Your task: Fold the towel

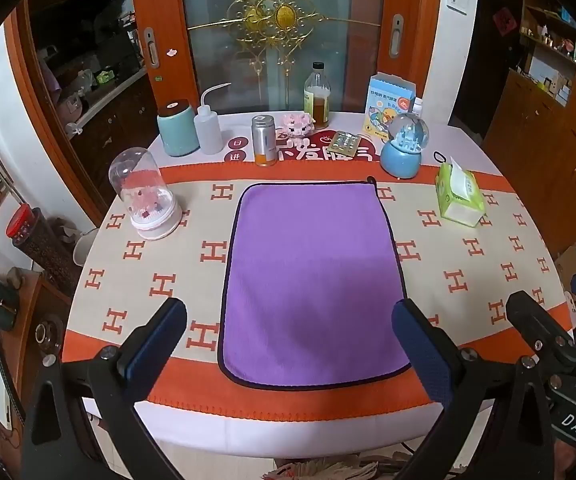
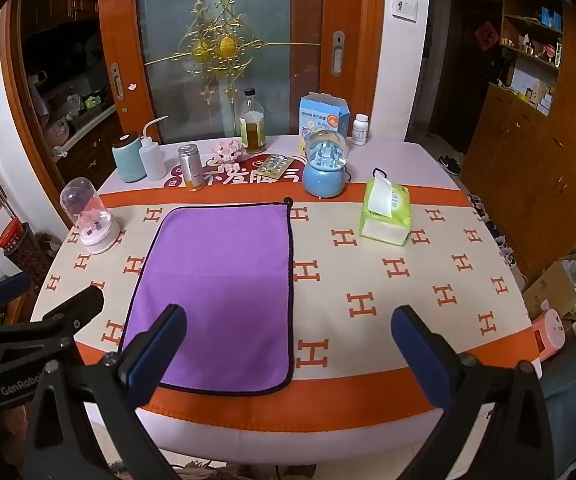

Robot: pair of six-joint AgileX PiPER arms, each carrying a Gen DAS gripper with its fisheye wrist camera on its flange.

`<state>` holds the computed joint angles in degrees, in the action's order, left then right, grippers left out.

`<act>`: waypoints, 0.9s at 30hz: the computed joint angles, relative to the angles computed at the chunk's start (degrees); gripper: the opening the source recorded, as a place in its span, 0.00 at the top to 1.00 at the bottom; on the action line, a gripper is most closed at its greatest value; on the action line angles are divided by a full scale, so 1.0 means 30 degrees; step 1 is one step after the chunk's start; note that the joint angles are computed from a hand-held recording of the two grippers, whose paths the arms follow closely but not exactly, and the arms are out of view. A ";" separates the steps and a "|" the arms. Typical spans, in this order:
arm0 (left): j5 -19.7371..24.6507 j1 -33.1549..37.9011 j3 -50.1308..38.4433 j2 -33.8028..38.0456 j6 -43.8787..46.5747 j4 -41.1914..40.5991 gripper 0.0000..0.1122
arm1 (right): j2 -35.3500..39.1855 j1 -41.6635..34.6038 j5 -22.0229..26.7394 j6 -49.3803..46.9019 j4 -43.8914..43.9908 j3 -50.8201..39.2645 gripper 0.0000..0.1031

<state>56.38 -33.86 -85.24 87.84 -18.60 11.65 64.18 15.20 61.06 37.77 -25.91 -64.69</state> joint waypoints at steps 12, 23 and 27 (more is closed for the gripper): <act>-0.0371 -0.0385 0.0707 -0.0151 -0.0492 0.0074 0.09 | -0.0098 0.0553 0.0309 0.0492 -0.0336 0.0143 0.01; -0.0108 -0.0315 0.0731 -0.0400 -0.0252 -0.0163 0.09 | -0.0143 0.1047 0.0611 0.0957 -0.0633 0.0160 0.01; 0.0017 -0.0088 0.0552 -0.0368 0.0217 -0.0461 0.09 | -0.0155 0.1221 0.0741 0.1120 -0.0789 0.0114 0.01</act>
<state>56.43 -34.13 -83.59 86.73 -17.94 10.27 63.71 18.86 63.28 41.13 -28.28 -64.34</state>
